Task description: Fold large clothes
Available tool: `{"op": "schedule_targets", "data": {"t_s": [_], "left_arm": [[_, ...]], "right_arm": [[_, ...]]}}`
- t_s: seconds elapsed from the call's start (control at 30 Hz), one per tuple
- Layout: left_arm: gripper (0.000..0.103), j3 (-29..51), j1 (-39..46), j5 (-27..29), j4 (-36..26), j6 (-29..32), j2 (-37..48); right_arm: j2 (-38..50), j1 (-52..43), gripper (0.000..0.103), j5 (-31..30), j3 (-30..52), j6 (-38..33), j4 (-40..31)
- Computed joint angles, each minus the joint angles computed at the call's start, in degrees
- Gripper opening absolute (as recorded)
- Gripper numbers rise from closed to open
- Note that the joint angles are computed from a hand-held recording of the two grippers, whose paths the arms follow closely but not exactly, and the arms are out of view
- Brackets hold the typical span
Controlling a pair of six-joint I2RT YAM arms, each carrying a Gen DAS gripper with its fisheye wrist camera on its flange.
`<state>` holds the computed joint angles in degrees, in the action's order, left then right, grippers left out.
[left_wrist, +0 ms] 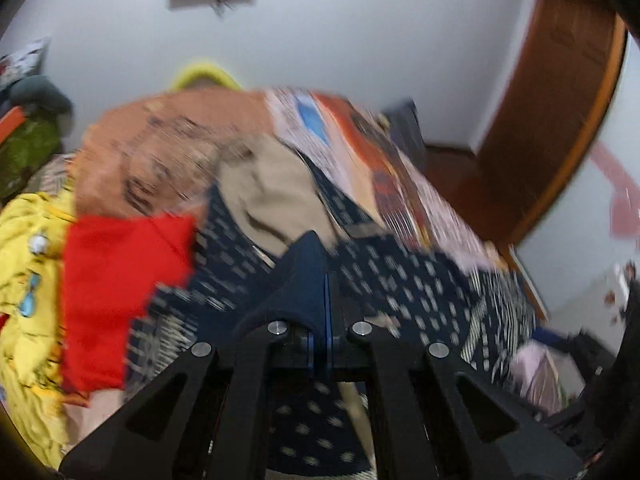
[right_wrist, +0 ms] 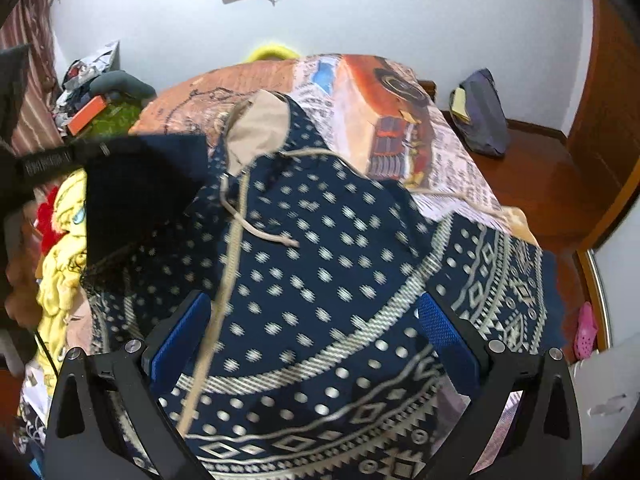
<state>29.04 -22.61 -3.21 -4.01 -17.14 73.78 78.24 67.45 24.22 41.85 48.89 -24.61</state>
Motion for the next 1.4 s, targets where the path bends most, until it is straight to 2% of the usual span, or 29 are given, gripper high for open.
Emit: {"op": "schedule_targets", "data": {"t_s": [0.1,0.3,0.43,0.53,0.6,0.63,0.67,0.73,0.8,0.9,0.93,1.0,1.03,1.17,1.27,1.4], "left_arm": [[0.002,-0.42,-5.61,-0.07,4.26,-2.98,8.78],[0.003,1.94,-11.97,2.44,7.17,-4.54,23.68],[0.004,1.83,-12.06,4.91,7.86,-4.31,27.45],[0.013,-0.31,-11.48,6.88,9.00,-4.58,25.67],[0.029,-1.47,-10.96,8.83,7.49,-4.18,23.08],[0.040,-2.51,-10.69,9.41,6.52,-3.86,20.82],[0.044,-3.15,-10.89,9.23,5.78,-3.79,19.18],[0.044,-5.38,-11.73,7.52,3.21,-3.32,13.31],[0.045,-7.10,-12.46,5.49,-1.88,-2.74,5.57],[0.056,-9.25,-10.62,3.90,-11.94,-0.85,-9.04],[0.059,-9.26,-7.47,4.71,-12.91,1.80,-11.38],[0.060,-9.57,-3.04,4.20,-20.32,4.87,-21.42],[0.061,-9.53,-1.68,3.62,-21.25,5.68,-23.41],[0.067,-8.71,13.29,7.45,-31.00,15.49,-36.57],[0.068,-7.97,27.59,12.71,-35.25,25.83,-41.29],[0.070,-8.65,44.55,20.17,-35.51,38.22,-40.23]], "right_arm": [[-1.70,-0.88,0.103,-1.07,-2.97,1.04,-0.01],[-4.14,-2.67,0.103,-3.23,-7.21,2.52,0.21],[-5.47,-2.17,0.103,-3.01,-8.30,3.69,-1.01],[-5.63,-1.51,0.103,-2.57,-7.89,4.34,-2.50],[-5.60,-0.55,0.103,-1.85,-7.08,4.76,-4.00],[-5.44,-0.08,0.103,-1.42,-6.53,4.84,-4.68],[-5.21,0.36,0.103,-0.95,-5.88,4.83,-5.35],[-4.85,1.44,0.103,0.20,-4.57,4.96,-6.70],[-4.47,2.41,0.103,1.04,-3.32,5.02,-7.37],[-3.34,3.56,0.103,2.01,-1.05,4.81,-8.11],[-2.64,4.18,0.103,2.66,0.15,4.64,-8.52],[-1.20,5.19,0.103,3.63,2.25,4.28,-9.00],[-0.12,5.71,0.103,4.10,3.73,3.72,-9.06],[4.33,7.02,0.103,4.94,8.71,1.60,-8.39],[8.47,7.37,0.103,4.97,12.51,-0.52,-7.26],[15.58,7.64,0.103,4.59,18.59,-3.80,-6.02]]}}
